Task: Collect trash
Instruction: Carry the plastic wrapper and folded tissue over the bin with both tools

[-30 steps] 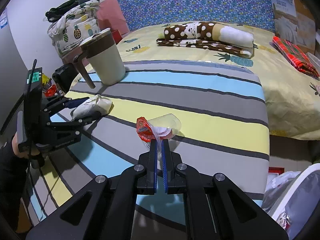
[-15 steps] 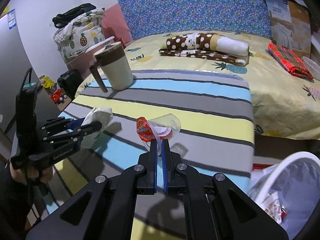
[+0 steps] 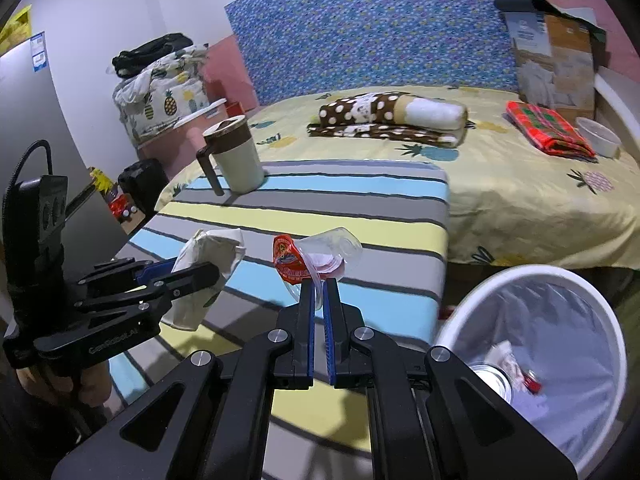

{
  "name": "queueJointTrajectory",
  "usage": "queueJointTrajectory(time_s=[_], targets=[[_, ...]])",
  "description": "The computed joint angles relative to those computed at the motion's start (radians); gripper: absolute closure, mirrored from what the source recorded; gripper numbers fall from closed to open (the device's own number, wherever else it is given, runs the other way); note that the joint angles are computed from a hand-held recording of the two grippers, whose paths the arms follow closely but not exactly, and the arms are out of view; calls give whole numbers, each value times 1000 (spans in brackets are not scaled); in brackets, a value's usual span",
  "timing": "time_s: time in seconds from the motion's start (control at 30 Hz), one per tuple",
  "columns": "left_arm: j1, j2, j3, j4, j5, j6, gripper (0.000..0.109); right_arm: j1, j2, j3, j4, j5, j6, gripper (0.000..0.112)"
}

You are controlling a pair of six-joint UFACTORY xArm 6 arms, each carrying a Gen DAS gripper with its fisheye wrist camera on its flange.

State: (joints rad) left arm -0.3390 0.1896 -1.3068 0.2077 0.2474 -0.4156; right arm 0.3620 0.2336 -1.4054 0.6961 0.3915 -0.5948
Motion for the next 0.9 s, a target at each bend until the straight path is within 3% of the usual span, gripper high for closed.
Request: queueJointTrajectory(time_s=[0.4,0.9], targets=[[-109,56,-88,-101,4,54,86,-49,-124,170,5,-90,47,106],[-233,191,-279,-304,69,263,86,-140,-201,306,-48,-145,163,106]])
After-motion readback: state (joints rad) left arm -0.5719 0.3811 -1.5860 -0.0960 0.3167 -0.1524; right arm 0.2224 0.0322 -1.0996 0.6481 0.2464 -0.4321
